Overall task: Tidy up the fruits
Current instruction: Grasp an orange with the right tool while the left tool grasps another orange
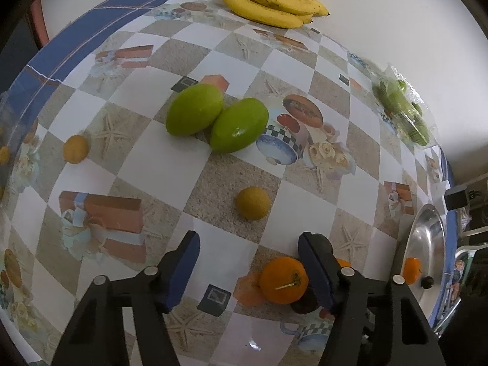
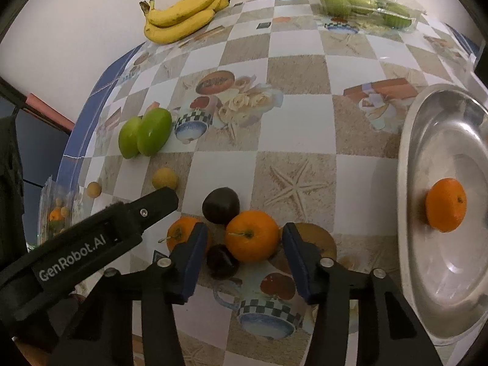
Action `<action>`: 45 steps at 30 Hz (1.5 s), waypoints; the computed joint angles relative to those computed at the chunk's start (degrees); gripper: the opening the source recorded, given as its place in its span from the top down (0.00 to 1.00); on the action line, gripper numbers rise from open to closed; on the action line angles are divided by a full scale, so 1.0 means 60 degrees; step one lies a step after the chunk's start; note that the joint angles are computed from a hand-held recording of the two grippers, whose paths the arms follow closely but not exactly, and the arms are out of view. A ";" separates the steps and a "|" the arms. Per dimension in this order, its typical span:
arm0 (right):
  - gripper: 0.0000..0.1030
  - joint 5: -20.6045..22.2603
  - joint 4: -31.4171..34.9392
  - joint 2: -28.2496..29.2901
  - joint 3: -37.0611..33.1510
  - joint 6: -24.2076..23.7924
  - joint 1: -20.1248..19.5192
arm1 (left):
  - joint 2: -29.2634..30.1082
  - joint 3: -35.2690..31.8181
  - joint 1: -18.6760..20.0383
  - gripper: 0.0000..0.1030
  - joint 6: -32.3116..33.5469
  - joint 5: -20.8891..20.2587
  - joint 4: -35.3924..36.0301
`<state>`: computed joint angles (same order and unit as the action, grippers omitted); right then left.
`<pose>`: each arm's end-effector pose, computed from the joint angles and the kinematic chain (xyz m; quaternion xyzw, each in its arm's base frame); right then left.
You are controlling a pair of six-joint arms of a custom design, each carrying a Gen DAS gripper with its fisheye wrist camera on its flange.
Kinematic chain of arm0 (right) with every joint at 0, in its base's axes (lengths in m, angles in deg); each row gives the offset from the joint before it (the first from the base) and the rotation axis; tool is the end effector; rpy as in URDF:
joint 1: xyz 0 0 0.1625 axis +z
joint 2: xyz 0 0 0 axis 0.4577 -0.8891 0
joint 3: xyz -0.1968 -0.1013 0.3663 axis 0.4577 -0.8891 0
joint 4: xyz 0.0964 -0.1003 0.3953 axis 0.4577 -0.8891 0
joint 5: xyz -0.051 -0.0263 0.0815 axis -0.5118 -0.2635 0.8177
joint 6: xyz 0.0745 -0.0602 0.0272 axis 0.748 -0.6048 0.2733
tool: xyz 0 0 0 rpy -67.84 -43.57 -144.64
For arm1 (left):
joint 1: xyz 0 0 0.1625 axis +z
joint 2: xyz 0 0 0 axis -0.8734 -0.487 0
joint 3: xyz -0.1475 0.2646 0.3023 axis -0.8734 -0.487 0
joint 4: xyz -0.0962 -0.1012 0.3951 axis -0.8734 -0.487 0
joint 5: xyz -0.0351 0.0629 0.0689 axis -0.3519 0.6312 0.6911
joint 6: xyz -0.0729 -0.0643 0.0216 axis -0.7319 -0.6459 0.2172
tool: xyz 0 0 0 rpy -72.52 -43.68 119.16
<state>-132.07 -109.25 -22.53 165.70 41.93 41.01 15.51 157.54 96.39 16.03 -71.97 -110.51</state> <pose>-0.0688 -0.4684 0.2384 0.0963 -0.9718 0.1018 0.1897 -0.3202 -0.4635 -0.1233 -0.1096 0.9344 -0.2032 0.2712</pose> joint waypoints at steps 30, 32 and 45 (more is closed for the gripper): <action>0.63 0.0218 0.0528 -0.0772 -0.0262 0.0670 -0.0411 | 0.0260 -0.0342 -0.0140 0.46 0.0524 -0.0707 -0.0183; 0.63 0.0231 0.0587 -0.0807 -0.0283 0.0706 -0.0427 | 0.0322 -0.0446 -0.0153 0.49 0.0542 -0.0732 0.0035; 0.63 0.0304 0.0733 -0.0932 -0.0274 0.0671 -0.0459 | 0.0432 -0.0578 -0.0140 0.61 0.0480 -0.0870 0.0365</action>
<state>-130.25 -104.85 -28.12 164.06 45.95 38.26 18.11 154.07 95.55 18.91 -77.19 -108.32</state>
